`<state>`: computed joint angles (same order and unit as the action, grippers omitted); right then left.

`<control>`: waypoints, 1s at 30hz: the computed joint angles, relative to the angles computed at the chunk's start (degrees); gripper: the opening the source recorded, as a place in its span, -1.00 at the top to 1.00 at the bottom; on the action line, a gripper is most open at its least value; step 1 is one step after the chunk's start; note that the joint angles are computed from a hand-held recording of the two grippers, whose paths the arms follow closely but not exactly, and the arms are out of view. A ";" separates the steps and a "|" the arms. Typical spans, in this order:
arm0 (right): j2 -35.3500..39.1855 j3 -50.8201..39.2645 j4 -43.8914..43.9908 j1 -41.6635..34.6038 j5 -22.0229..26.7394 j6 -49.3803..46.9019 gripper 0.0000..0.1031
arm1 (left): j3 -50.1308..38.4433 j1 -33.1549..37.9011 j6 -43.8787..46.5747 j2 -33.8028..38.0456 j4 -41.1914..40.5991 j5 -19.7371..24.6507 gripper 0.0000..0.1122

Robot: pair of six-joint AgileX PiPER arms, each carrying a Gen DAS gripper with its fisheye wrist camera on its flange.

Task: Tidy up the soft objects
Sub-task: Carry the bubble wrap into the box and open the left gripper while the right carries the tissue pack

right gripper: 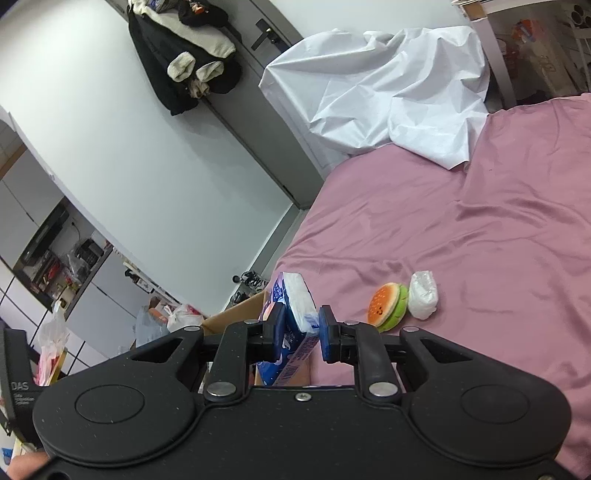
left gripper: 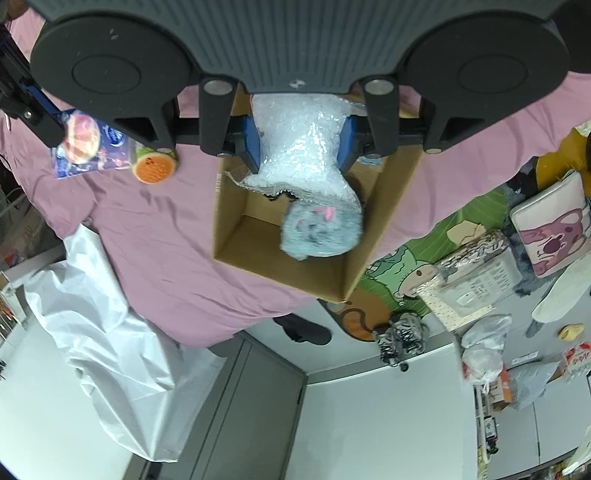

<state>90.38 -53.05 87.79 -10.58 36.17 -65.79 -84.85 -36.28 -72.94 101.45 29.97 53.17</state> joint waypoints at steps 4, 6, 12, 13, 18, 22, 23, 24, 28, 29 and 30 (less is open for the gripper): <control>0.04 0.16 0.79 1.47 -0.31 -0.70 0.63 | 1.99 2.18 0.83 -0.42 -0.96 -2.21 0.26; 0.23 0.31 1.33 2.03 -0.36 -1.08 0.63 | 2.86 3.07 1.21 -0.40 -1.50 -3.29 0.26; -0.15 0.91 2.30 4.13 -2.31 -1.86 0.63 | 4.07 5.24 3.04 0.60 -3.40 -5.13 0.25; -0.15 0.95 2.68 4.40 -2.58 -2.22 0.63 | 4.41 5.52 3.34 0.60 -3.73 -5.66 0.25; 0.78 0.25 3.25 5.28 -2.04 -1.59 0.63 | 6.31 6.91 5.24 0.04 -5.97 -8.84 0.25; 0.95 -0.14 4.67 6.59 -2.33 -2.18 0.63 | 6.71 7.73 5.95 0.10 -6.81 -9.05 0.25; 0.87 -0.27 5.13 7.06 -2.64 -2.63 0.63 | 7.16 7.83 5.83 -0.33 -6.70 -9.37 0.25; 0.83 -0.46 5.52 7.52 -2.90 -2.93 0.63 | 7.43 7.98 5.99 -0.64 -6.72 -9.59 0.25; 1.01 -1.38 6.45 9.24 -3.89 -3.25 0.63 | 8.02 8.84 7.68 -2.00 -8.11 -10.31 0.22; 1.13 -1.64 6.54 9.81 -4.35 -3.20 0.63 | 8.17 9.07 8.15 -2.37 -8.51 -10.54 0.21; 1.24 -1.89 6.54 10.35 -4.79 -3.08 0.63 | 8.39 9.22 8.44 -2.73 -8.78 -10.73 0.20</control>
<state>91.62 -54.95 94.33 -0.23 31.38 -68.86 -76.45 -27.06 -64.51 98.72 21.20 42.44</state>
